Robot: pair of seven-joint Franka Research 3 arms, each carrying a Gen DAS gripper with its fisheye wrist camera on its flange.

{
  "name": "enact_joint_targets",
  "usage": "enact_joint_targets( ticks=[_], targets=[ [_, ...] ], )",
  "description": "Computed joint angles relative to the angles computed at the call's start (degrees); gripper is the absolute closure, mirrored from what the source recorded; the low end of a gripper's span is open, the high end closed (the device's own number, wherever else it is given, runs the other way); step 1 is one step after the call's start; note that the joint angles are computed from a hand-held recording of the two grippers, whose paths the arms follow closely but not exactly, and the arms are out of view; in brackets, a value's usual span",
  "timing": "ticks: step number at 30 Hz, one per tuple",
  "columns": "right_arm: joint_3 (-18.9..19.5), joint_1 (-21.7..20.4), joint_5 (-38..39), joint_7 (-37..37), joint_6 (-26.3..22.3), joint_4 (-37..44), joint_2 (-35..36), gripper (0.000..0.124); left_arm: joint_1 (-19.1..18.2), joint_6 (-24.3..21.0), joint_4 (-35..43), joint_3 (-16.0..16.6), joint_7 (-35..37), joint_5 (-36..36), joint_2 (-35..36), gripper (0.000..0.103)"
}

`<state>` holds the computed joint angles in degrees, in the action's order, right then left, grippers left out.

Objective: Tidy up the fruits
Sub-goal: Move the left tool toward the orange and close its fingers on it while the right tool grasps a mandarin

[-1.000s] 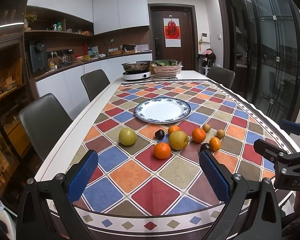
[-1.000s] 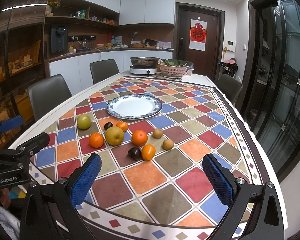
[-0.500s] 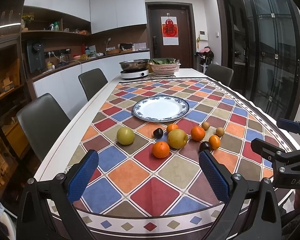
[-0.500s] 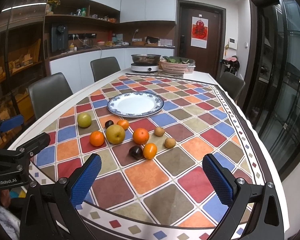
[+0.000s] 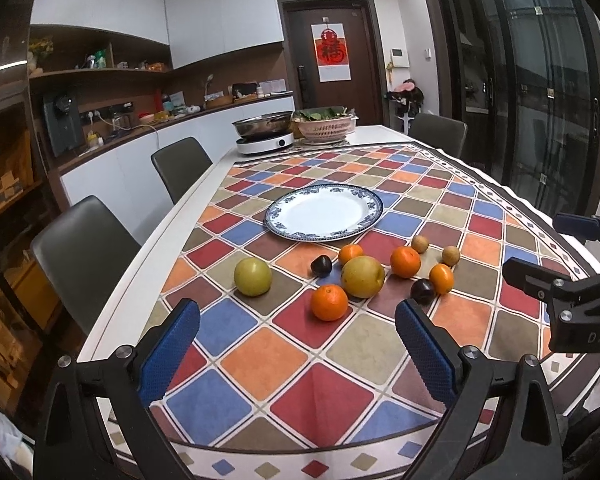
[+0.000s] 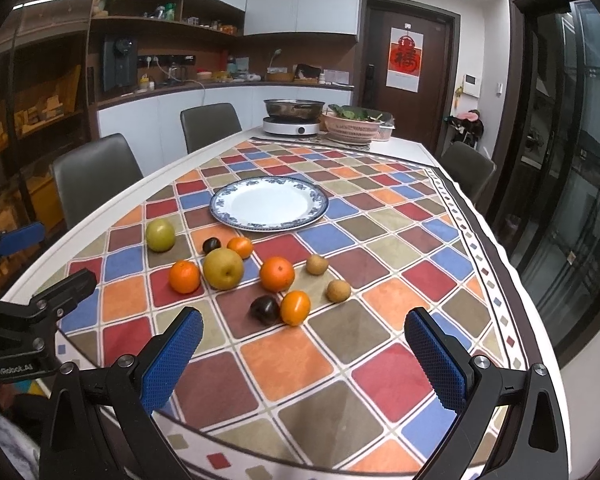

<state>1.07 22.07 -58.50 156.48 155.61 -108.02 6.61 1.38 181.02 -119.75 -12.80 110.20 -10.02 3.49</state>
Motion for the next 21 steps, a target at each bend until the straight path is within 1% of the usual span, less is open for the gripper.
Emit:
enact_joint_targets(
  ticks=[3,5,7,10,12,16,21],
  targets=[
    [-0.21,-0.4,2.49,-2.28,0.41,1.49,1.37,0.022,0.57,-0.93,1.79,-0.82,1.56,-1.0,1.33,0.003],
    [-0.55,-0.39,4.31,-3.88,0.67,2.47,2.33,0.022,0.42,-1.68,3.23,-0.56,0.52,0.45,2.51,0.004],
    [-1.02,-0.24,6.19,-5.54,0.99,3.53,3.44,0.022,0.98,-2.68,4.87,-1.14,0.45,0.99,3.89,0.005],
    [-1.95,0.22,8.66,-7.54,1.26,4.99,5.06,0.026,1.22,-3.74,7.21,-1.29,-0.59,3.03,6.1,0.006],
    [-2.51,0.4,10.98,-9.14,1.5,6.0,6.27,0.027,1.32,-4.39,8.52,-1.31,-1.57,4.67,7.44,0.008],
    [-3.53,0.93,15.94,-13.0,1.26,8.36,8.78,0.032,2.87,-7.08,11.87,-3.0,-1.51,5.42,10.43,0.013],
    [-5.13,2.02,21.52,-17.18,0.82,11.27,12.05,0.038,2.93,-10.27,15.25,-3.2,-2.1,6.6,13.25,0.017]
  ],
)
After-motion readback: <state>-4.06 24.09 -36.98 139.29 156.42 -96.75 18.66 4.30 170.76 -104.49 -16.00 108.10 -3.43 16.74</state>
